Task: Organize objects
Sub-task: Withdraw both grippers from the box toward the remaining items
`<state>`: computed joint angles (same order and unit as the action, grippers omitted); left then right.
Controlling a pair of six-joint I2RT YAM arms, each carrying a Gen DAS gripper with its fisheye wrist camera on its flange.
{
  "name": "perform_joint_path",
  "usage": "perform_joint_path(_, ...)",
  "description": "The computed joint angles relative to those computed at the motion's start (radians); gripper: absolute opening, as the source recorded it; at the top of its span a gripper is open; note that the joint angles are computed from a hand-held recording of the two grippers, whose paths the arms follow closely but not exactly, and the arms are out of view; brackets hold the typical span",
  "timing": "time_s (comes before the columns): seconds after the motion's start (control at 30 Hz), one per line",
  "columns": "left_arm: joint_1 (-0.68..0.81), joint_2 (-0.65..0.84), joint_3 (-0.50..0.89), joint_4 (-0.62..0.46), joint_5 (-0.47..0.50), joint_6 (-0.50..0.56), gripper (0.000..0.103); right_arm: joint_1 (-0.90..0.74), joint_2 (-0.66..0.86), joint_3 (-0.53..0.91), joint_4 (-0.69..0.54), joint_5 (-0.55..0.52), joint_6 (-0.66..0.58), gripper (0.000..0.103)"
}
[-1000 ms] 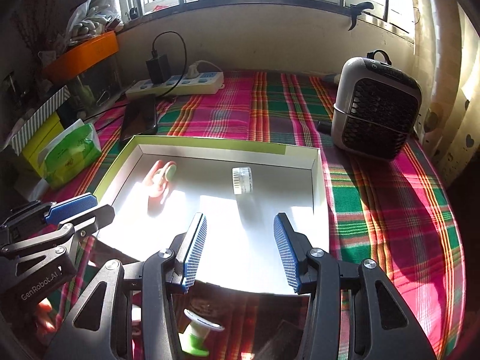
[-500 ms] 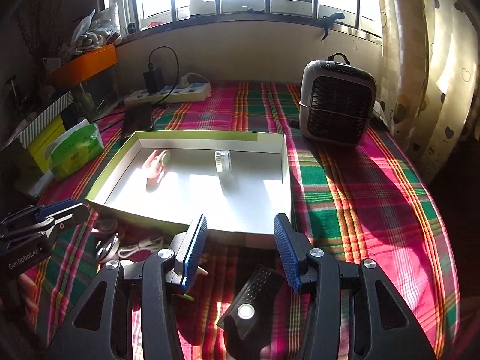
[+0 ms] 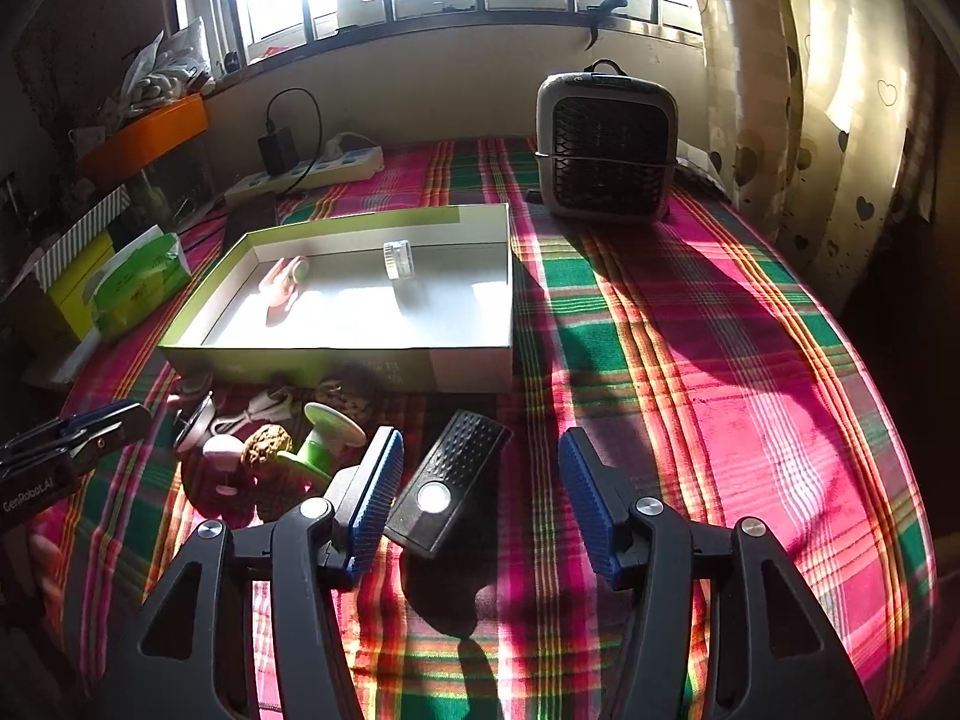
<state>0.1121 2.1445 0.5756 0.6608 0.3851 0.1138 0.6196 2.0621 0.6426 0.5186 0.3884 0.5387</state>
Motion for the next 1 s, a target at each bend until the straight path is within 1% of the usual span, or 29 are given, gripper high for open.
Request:
perform_joint_path(0.2,-0.014,0.023,0.009,-0.018,-0.006,0.002,0.031,0.007,0.041,0.002,0.018,-0.015,0.013,0.056)
perform_joint_path(0.37,-0.013,0.038,0.033,-0.037,0.004,-0.017,0.031,-0.003,0.06,0.009,0.025,-0.034,0.021,0.056)
perform_joint_path(0.5,-0.025,0.048,0.053,-0.055,0.002,-0.018,0.031,-0.004,0.069,0.026,0.012,-0.039,0.016,0.06)
perform_joint_path(0.63,-0.036,0.056,0.07,-0.073,0.01,-0.028,0.032,-0.008,0.084,0.047,0.005,-0.053,0.02,0.06)
perform_joint_path(0.77,-0.055,0.059,0.073,-0.08,0.006,-0.022,0.032,-0.012,0.106,0.08,-0.028,-0.052,0.022,0.061)
perform_joint_path(0.87,-0.065,0.059,0.072,-0.082,0.01,-0.018,0.032,-0.015,0.114,0.082,-0.024,-0.055,0.021,0.061)
perform_joint_path(1.0,-0.078,0.053,0.066,-0.083,0.015,-0.012,0.032,-0.012,0.112,0.085,-0.055,-0.019,0.015,0.061)
